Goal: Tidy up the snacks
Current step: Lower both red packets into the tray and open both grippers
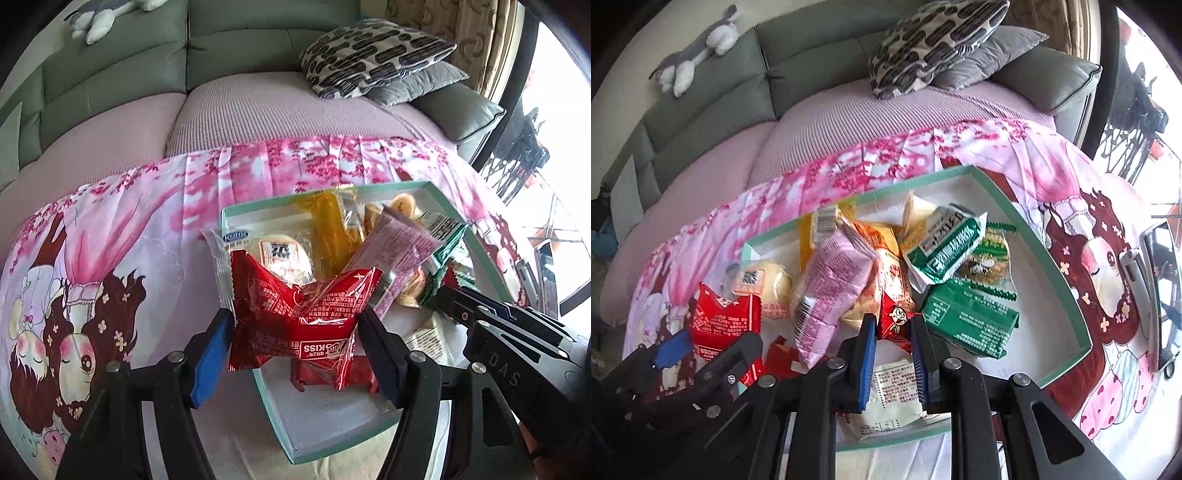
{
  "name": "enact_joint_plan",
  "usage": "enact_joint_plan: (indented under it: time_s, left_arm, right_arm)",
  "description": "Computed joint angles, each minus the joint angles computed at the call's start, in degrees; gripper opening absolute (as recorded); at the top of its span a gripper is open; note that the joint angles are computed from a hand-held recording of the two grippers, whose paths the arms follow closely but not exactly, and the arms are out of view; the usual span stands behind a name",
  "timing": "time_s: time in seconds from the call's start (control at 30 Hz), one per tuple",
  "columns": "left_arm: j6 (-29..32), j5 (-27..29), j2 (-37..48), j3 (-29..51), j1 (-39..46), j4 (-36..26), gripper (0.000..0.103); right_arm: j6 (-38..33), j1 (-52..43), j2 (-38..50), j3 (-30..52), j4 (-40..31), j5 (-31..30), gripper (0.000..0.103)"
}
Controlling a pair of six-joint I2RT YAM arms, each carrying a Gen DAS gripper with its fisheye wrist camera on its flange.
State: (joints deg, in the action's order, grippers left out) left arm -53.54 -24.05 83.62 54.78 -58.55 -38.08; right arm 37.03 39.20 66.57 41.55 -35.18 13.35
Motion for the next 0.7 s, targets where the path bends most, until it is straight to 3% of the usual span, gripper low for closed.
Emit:
enact_joint_plan:
  time_s: [0.2, 0.7]
  left_arm:
    - [0.93, 2.37, 2.01, -1.05, 1.43, 2.14, 0.07]
    - [2.96, 2.19, 5.73, 0.19, 1.94, 2.98, 0.07]
  right_arm:
    - [-0.38, -1.32, 3.8, -0.25, 0.44, -1.65, 0.02]
    - [-0.75, -1.92, 6.25, -0.19, 1.01, -2.42, 0.021]
